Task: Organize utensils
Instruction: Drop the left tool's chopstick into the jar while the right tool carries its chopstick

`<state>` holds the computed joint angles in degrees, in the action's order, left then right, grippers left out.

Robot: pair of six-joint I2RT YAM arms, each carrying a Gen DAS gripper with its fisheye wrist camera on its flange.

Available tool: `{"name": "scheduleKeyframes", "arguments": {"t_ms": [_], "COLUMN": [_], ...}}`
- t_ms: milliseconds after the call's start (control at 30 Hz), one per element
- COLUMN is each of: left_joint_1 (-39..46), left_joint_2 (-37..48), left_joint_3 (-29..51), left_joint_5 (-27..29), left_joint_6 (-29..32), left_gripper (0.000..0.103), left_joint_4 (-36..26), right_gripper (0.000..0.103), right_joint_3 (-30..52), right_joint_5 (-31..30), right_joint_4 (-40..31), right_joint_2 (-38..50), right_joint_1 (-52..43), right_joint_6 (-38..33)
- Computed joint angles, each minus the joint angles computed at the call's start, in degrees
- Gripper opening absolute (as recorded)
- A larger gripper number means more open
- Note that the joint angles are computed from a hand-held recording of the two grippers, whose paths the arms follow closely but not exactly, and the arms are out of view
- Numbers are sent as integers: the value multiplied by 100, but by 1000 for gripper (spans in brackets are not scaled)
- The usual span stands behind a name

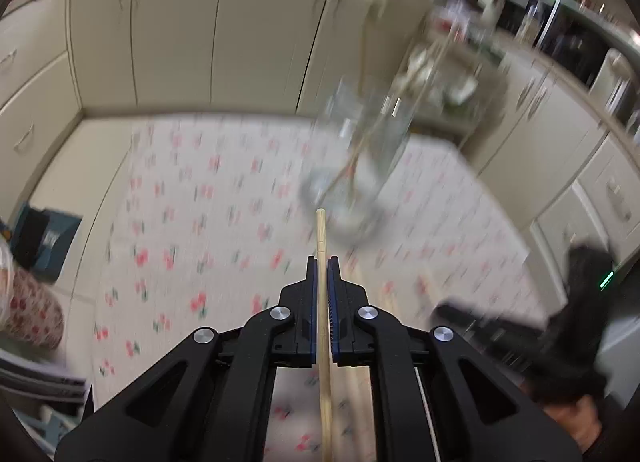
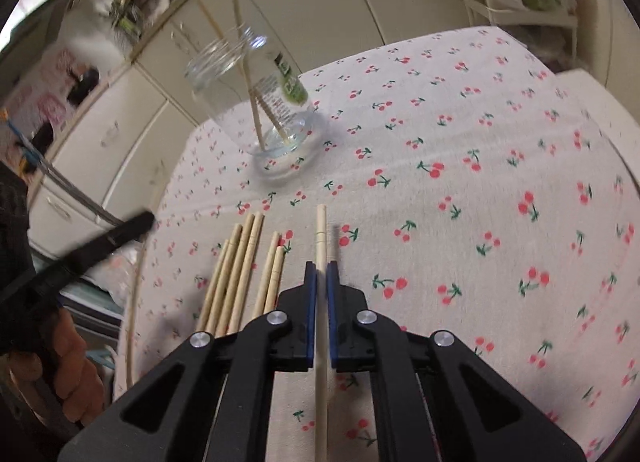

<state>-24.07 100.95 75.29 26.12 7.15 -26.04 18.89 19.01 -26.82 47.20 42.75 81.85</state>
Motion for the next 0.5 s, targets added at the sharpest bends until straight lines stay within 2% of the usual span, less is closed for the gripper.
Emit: {"name": "scheduleKeyframes", "arguments": {"t_ms": [133, 267, 400, 500], "left_joint_1": [-45, -131, -283, -358], "left_joint_2": [-413, -493, -211, 70], "left_joint_3": [-112, 54, 454, 847], "left_joint_5": [247, 182, -144, -393], "left_joint_6": [-619, -1427, -2275, -2655], "left_gripper": [4, 4, 4, 4], "left_joint_4": [942, 1965, 2878, 3122], "right_gripper": [6, 6, 6, 6], "right_joint_3": [-117, -147, -261, -337], "right_joint_5": [340, 760, 1079, 1226], "right_joint_4": [-31, -184, -314, -419], "right_joint_2": [-299, -603, -785, -914], "right_joint_1": [209, 394, 580, 644], "right_joint_6": [288, 421, 687, 825]}}
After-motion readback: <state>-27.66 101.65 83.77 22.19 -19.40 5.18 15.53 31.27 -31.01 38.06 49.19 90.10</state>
